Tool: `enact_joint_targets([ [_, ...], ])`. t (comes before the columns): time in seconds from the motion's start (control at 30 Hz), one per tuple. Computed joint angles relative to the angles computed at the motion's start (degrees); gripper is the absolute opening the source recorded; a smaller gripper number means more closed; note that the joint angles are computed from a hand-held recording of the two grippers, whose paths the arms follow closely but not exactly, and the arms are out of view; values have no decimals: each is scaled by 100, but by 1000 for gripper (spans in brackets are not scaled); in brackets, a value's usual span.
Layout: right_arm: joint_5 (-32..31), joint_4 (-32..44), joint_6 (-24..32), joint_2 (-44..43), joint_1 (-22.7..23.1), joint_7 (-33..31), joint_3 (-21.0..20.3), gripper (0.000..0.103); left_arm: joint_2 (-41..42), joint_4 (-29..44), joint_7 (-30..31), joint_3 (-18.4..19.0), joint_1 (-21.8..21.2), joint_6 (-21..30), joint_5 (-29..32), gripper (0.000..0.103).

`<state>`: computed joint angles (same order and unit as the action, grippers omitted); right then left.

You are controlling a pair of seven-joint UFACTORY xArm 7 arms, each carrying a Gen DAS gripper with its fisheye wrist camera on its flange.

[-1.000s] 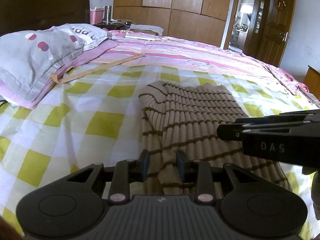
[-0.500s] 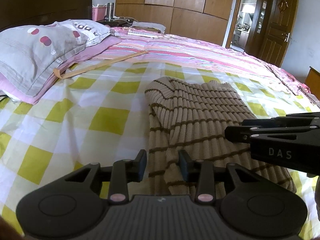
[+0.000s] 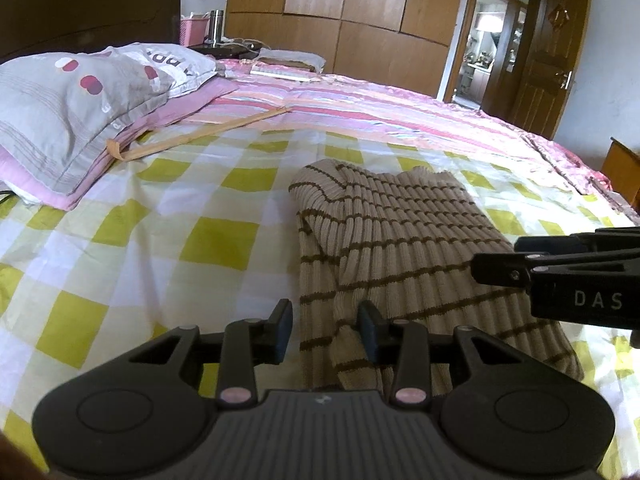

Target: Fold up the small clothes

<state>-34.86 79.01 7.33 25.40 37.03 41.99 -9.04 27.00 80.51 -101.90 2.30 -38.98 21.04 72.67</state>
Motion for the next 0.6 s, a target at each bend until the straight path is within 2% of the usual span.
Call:
enact_joint_targets([
  [0.13, -325, -237, 29, -171, 216, 467, -299, 47, -86, -47, -252, 24, -28, -77, 264, 44],
  [0.3, -642, -353, 93, -233, 176, 951, -317, 56, -45, -12, -423, -33, 57, -367, 435, 44],
  [0.47, -886, -309, 163, -174, 91, 1258, -224, 62, -3, 79, -902, 24, 36, -586, 976, 49],
  [0.53, -942, -252, 188, -120, 45, 1293, -167, 65, 39, 116, -801, -54, 103, -565, 943, 52],
  [0.6, -955, -224, 200, -88, -7, 1293, -114, 67, 128, 153, -384, -141, 161, -441, 611, 55],
])
